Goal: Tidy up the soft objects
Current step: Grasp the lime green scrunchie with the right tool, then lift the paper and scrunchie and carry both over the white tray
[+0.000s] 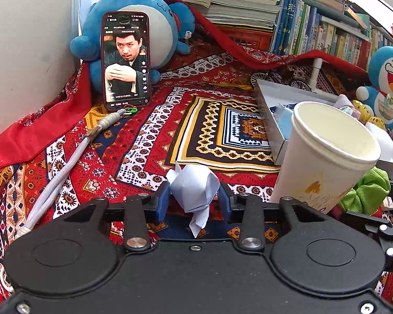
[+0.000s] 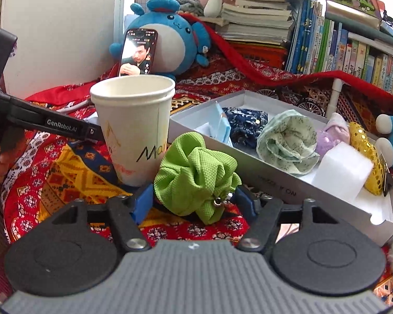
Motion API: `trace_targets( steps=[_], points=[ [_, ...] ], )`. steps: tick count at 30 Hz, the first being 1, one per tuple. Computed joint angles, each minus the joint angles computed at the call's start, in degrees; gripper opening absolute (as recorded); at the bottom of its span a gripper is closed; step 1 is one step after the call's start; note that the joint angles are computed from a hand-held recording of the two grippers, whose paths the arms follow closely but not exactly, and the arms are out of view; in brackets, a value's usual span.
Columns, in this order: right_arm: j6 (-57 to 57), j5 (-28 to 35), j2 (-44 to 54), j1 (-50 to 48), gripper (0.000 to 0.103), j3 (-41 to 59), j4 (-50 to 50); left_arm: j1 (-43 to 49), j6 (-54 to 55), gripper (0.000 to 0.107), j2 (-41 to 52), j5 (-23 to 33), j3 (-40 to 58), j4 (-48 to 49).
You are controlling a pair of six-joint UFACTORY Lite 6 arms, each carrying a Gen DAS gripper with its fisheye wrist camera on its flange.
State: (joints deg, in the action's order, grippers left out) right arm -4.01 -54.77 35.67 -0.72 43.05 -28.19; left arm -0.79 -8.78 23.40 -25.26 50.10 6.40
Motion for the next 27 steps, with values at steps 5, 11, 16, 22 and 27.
trace_targets(
  steps=[5,11,16,22,27],
  points=[
    [1.18,-0.66,-1.21,-0.85,0.062,-0.85,-0.84,-0.01,0.19,0.037,-0.23,0.11,-0.03,-0.20],
    [0.95,-2.89,-3.33,-1.28,0.050,-2.97,-0.21,0.16,0.51,0.037,-1.65,0.65,-0.52,-0.63],
    [1.41,-3.56,-5.17,-1.26,0.029,-4.18,0.92,0.61,0.61,0.037,-3.02,0.93,-0.94,-0.34],
    [1.80,-2.53,-5.37,-0.98,0.016,-3.74,1.88,1.01,0.01,0.036,-5.30,1.63,-1.27,0.82],
    [2.10,-2.83,-3.90,-0.72,0.033,-2.37,3.10,0.84,0.26,0.036,-6.31,2.18,-1.39,0.61]
  ],
)
